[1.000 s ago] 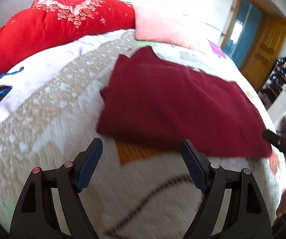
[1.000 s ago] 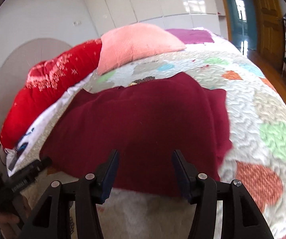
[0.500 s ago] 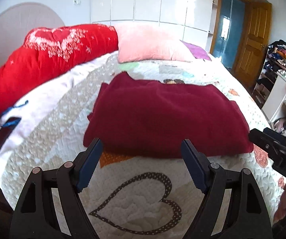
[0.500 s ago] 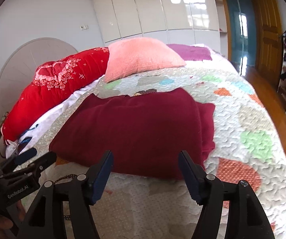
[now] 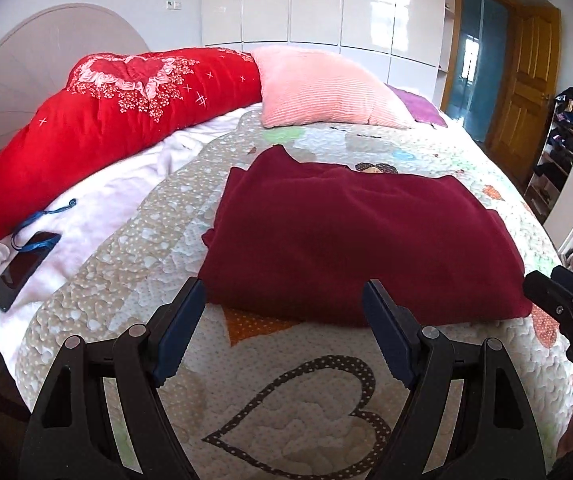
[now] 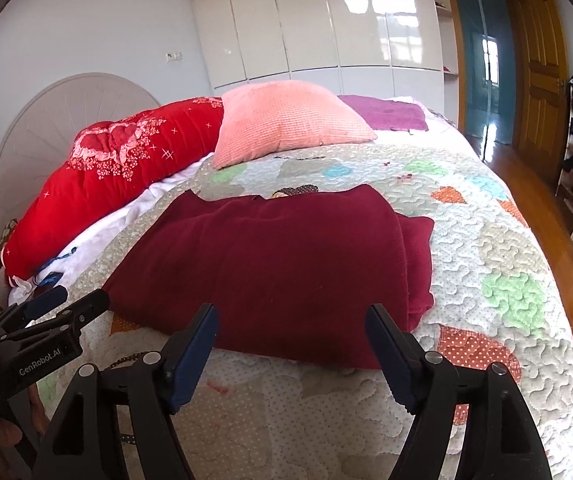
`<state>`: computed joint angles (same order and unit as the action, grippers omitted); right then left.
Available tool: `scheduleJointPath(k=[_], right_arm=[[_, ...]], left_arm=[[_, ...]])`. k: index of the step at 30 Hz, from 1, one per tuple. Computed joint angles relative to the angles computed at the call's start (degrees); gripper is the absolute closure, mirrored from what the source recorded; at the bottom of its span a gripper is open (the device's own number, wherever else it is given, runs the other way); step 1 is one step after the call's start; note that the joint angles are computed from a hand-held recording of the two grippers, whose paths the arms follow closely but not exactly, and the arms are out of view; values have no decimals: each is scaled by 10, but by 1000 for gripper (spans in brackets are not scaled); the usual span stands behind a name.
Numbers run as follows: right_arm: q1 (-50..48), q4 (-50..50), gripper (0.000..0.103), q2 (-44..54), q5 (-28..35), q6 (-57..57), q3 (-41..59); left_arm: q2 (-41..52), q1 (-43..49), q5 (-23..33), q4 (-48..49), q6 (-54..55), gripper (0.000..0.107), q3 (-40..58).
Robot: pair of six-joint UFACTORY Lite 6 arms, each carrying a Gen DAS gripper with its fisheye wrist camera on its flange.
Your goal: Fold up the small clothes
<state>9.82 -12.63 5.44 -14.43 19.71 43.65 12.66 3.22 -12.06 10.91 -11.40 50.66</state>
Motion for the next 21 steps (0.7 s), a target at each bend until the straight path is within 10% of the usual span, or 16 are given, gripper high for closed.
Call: scheduleJointPath(k=[21], right_arm=[[-14, -83, 27, 16, -4, 78, 8]], left_arm=[[18, -11, -6, -44, 46, 26, 3]])
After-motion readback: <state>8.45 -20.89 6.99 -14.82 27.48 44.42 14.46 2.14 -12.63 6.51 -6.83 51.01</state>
